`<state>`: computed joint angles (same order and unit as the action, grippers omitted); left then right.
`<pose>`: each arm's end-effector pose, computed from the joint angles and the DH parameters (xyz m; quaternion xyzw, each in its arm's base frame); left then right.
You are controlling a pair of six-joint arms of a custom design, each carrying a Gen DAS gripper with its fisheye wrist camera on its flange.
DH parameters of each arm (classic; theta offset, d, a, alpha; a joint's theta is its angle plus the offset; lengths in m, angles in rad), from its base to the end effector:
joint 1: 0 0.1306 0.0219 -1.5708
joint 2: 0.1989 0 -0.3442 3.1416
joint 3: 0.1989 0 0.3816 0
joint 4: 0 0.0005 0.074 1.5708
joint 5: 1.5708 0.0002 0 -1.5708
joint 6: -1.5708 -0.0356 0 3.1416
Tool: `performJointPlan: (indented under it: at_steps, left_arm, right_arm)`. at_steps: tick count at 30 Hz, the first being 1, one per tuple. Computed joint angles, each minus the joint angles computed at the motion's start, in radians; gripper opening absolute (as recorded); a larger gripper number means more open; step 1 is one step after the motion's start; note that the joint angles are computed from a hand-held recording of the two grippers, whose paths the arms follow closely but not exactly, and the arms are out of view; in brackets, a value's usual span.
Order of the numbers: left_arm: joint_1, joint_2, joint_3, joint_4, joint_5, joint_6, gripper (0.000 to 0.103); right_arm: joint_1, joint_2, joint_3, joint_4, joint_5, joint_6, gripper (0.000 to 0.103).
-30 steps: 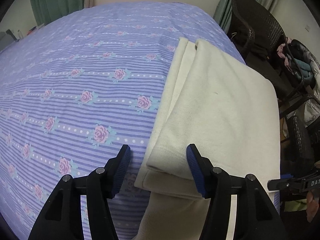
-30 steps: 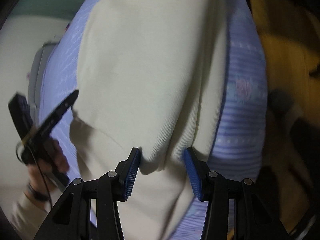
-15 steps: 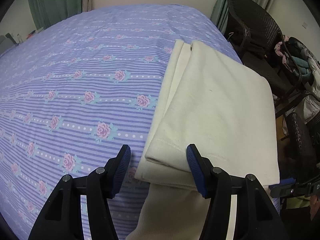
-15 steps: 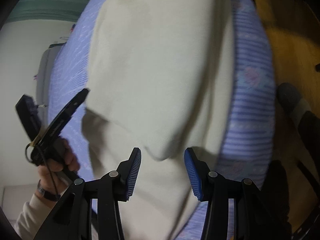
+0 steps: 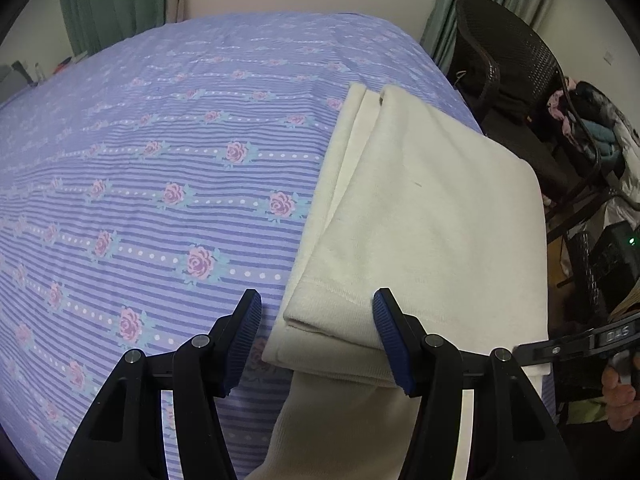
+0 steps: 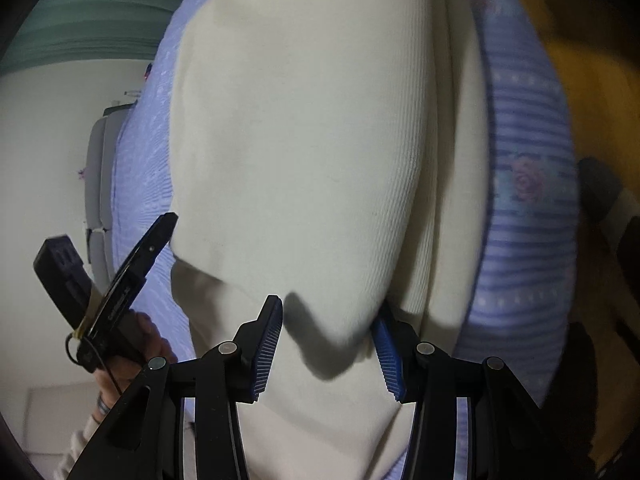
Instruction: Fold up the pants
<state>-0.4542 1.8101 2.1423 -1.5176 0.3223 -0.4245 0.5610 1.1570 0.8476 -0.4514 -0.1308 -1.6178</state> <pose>0.5062 -0.2602 0.4668 0.4399 0.8637 -0.1603 0.1867 0.3289 0.2115 0.2752 0.4401 0.8050 0.3763 0.1288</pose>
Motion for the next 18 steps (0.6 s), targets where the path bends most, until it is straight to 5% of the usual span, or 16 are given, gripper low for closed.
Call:
performJointPlan:
  at_steps: [4,14,18]
  left_arm:
    - [-0.005,-0.009,-0.007,-0.002,0.007,0.009,0.056]
    - [-0.037,-0.113,-0.088,0.000,0.005,0.100,0.049]
    - [-0.041,-0.163,-0.149,0.005,-0.015,0.142,0.049]
  right_arm:
    - [-0.005,0.012,0.016,0.004,-0.024,0.058,0.016]
    - [-0.029,-0.109,0.077,-0.181,-0.053,0.301,0.014]
    - [-0.040,-0.116,0.062,-0.215,-0.082,0.317,0.014]
